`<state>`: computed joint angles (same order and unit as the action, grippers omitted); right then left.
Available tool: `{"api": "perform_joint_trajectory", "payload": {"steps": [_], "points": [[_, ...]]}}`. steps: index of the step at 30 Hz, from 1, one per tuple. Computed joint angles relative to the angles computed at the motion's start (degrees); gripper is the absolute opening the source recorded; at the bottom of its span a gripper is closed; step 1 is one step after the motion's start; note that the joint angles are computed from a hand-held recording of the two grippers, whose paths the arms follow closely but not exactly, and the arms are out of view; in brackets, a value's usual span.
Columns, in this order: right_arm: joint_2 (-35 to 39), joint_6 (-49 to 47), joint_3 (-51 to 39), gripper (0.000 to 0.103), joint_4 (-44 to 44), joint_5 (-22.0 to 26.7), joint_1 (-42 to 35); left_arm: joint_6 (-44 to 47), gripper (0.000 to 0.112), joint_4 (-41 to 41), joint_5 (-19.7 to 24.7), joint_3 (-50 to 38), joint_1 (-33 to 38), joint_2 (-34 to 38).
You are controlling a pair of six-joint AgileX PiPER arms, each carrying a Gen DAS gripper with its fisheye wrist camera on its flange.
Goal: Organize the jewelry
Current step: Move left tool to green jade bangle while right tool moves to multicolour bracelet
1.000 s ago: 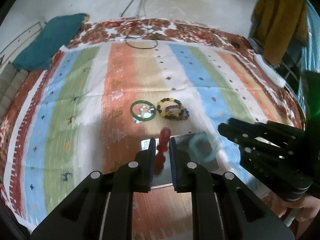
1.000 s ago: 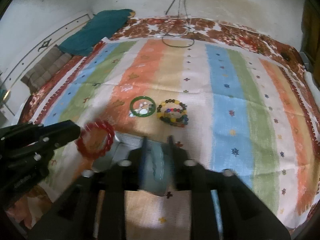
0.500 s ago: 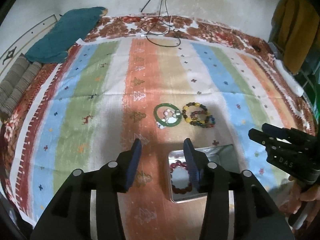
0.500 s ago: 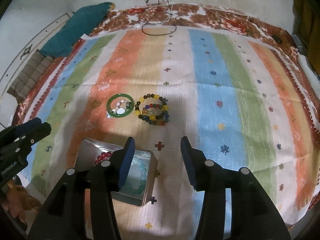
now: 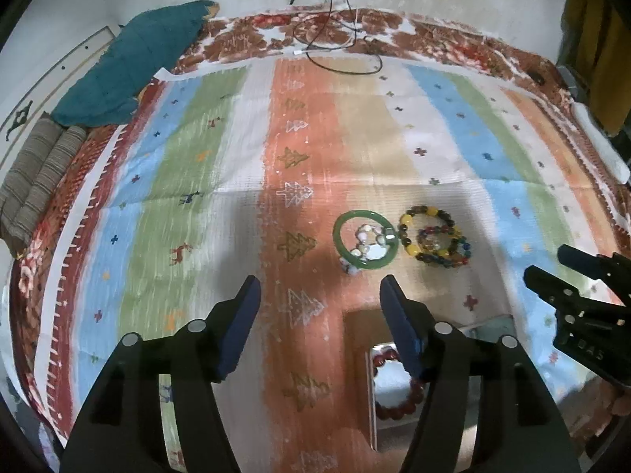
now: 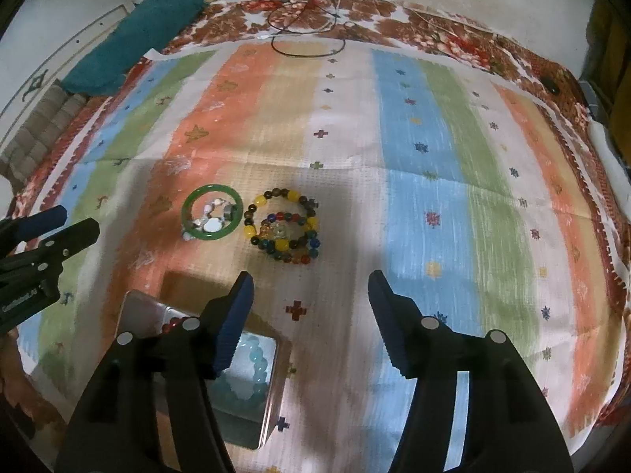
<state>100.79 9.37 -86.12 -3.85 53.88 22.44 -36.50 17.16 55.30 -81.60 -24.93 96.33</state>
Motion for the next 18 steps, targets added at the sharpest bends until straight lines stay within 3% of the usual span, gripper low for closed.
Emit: {"api": "perform_joint_trajectory", "payload": {"steps": [7, 18], "points": [[3.5, -0.5, -3.0, 0.070, -0.6, 1.1, -0.1, 2.5, 0.070, -0.8, 1.3, -4.5, 2.1, 5.2], [9.5, -1.4, -9.2, 0.072, 0.0, 3.5, -1.1, 4.2, 0.072, -1.9, 1.6, -10.1, 3.8, 11.3]]}}
